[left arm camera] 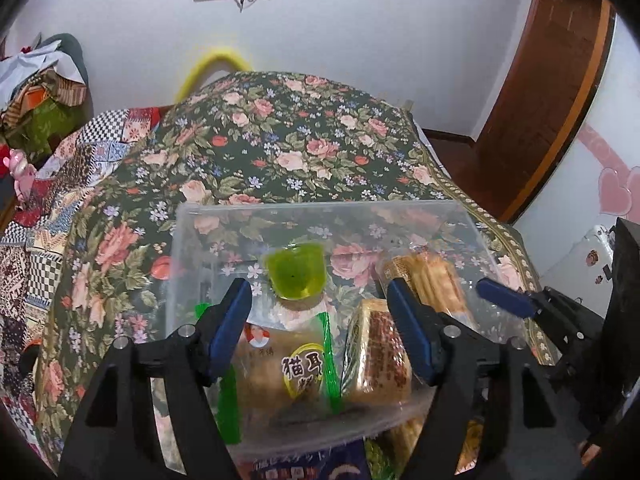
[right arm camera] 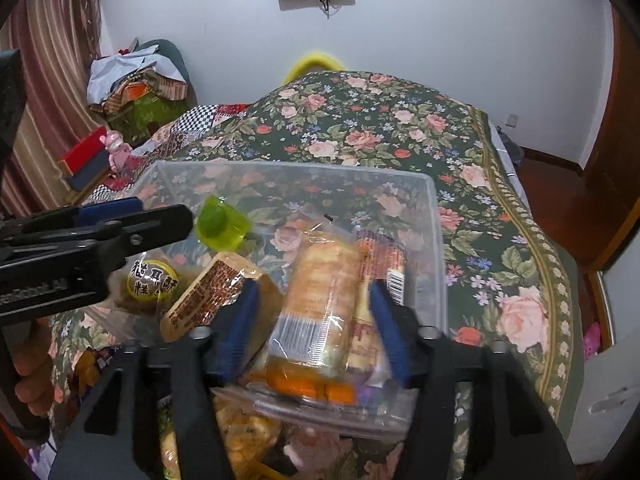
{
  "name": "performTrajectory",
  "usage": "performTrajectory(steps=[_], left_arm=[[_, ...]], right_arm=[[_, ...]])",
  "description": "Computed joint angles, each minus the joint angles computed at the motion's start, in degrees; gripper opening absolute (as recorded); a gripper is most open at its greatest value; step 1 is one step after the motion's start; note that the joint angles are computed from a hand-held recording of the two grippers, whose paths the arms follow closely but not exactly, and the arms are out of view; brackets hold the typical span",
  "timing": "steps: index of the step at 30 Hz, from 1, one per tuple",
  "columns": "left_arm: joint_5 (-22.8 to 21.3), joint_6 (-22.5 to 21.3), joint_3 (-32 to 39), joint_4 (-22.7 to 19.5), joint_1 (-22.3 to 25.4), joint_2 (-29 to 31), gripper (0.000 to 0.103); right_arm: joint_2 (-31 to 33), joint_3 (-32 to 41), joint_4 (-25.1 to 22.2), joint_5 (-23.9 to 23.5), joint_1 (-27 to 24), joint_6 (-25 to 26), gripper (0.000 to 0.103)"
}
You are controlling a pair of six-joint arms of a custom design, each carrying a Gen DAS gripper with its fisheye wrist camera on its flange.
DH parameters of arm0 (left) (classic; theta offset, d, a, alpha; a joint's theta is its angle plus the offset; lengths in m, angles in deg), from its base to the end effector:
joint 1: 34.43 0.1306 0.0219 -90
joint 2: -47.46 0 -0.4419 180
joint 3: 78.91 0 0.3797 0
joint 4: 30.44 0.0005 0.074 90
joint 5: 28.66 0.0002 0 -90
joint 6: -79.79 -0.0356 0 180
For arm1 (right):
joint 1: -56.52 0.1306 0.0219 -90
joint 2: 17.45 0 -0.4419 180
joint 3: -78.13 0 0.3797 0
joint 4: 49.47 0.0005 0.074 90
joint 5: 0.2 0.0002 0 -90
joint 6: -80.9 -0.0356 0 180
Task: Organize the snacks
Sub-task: 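Place the cake pack and jelly cup into the clear box, opening both tools, then move both tools back toward the remaining snacks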
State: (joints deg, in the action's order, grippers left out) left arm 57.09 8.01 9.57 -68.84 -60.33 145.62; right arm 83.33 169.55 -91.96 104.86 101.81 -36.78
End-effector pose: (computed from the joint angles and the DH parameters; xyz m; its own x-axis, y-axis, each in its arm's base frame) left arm 0.4794 -0.2304 0.4226 -0.7581 0.0215 -0.6518 0.1622 0.9743 -0.1565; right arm 0.3910 0.3812 0.4176 -0.7563 -0.1263 -0.6419 -0.2507 0.9622 0.1060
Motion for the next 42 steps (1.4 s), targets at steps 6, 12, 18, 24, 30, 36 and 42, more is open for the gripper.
performTrajectory(steps=[6, 12, 18, 24, 30, 36, 42], left_arm=[[0.42, 0.15, -2.57, 0.10, -0.15, -4.57, 0.072], [-1.89, -1.06, -6.88, 0.72, -1.40, -10.50, 0.083], [-1.68, 0.25, -11.96, -0.11, -2.13, -15.43, 0.085], [-0.96, 1.28, -16.60, -1.27, -2.98, -19.44, 0.085], [-0.51, 2.18, -20.72, -1.66, -4.01, -22.35, 0.087], [0.61, 2.76, -23.30, -2.21, -4.73, -23.02, 0.088], [1.30, 2.72, -24.29, -2.06, -5.86, -21.67, 0.092]], right_arm=[[-3.28, -1.53, 0.06, 2.14, 1.08, -1.00, 0.067], [-7.55, -3.83, -0.85, 5.90, 3.59, -2.93, 0.085], [-11.33, -6.80, -2.01, 8.67, 6.47, -6.89, 0.090], [-13.35, -9.54, -3.95, 8.78, 9.30, -10.79, 0.092], [-13.62, -11.63, -5.88, 9.61, 12.70, -15.80, 0.101], [-12.07, -12.57, -8.49, 6.95, 14.76, -20.05, 0.102], [-10.39, -14.13, -9.00, 2.15, 15.36, -21.56, 0.102]])
